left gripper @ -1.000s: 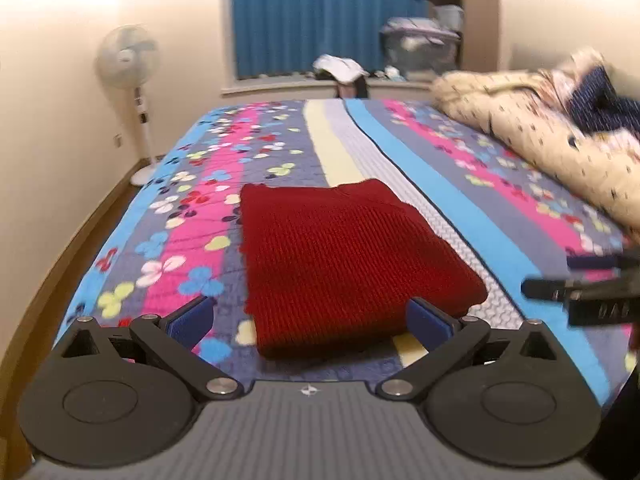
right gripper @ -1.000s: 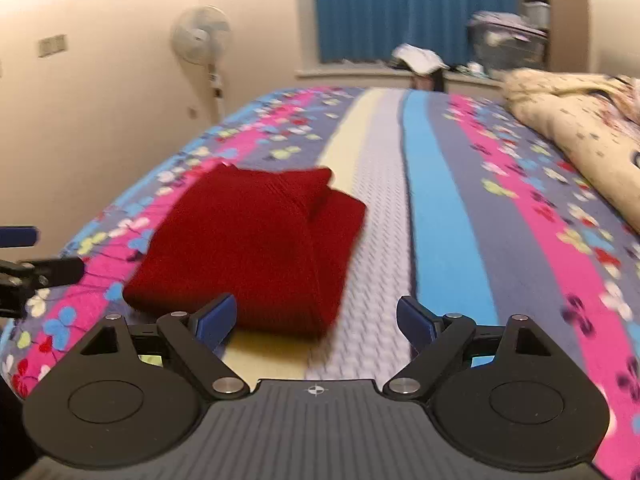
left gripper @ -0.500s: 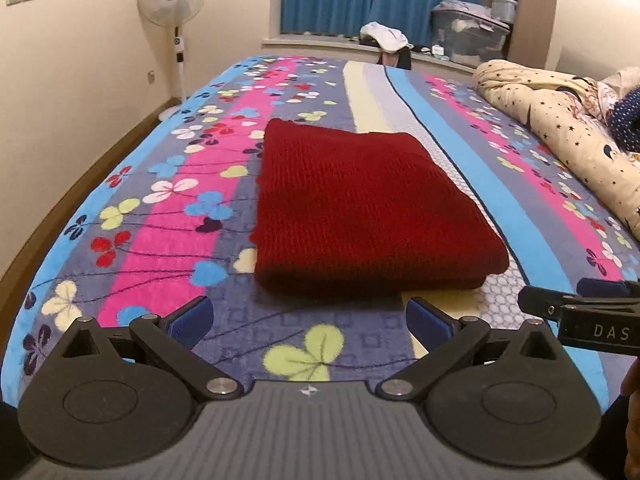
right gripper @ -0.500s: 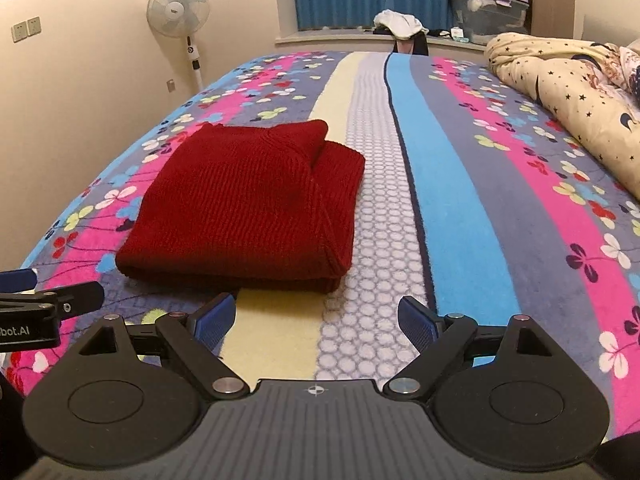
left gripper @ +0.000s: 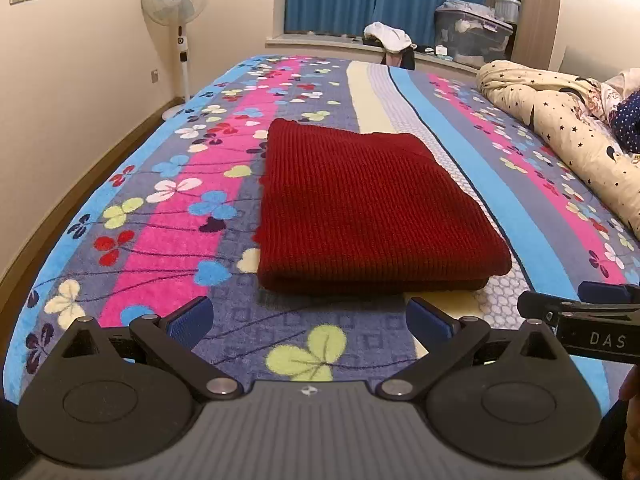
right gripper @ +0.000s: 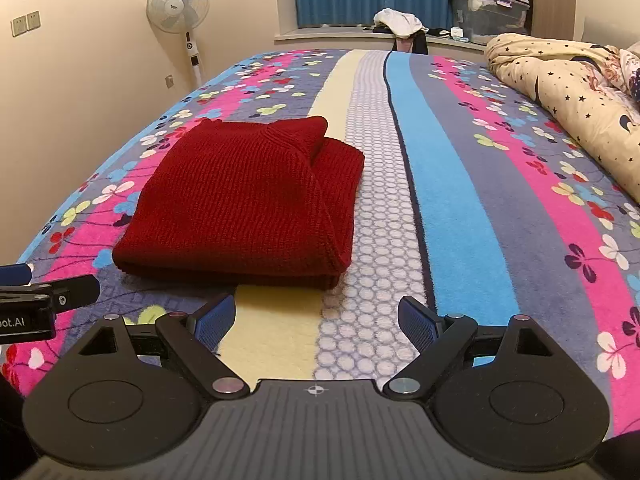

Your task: Fold small clothes

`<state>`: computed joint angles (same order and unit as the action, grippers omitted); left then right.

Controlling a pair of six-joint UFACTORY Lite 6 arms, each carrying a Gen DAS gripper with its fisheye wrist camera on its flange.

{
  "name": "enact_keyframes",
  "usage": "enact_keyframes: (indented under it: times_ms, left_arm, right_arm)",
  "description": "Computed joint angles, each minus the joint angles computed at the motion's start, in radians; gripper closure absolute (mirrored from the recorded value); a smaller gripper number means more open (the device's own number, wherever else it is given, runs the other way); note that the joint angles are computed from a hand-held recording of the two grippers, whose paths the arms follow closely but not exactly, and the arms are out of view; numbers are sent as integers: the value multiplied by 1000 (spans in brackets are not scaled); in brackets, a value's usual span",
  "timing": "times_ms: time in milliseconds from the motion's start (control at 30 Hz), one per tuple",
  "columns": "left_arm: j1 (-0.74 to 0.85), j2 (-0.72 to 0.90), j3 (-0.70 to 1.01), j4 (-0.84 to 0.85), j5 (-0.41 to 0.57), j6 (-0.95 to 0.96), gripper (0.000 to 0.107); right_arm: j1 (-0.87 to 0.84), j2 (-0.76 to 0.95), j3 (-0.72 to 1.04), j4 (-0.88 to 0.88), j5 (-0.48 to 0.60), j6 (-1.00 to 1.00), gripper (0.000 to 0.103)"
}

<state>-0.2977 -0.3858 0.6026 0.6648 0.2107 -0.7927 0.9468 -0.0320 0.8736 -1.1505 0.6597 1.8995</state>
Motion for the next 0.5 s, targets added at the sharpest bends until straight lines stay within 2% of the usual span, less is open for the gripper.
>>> enact_keyframes:
  times_ms: [500]
  left_arm:
    - [-1,-5,0,-9,-6,14,4]
  right_arm:
    - [3,3,2,1,4,-2,14]
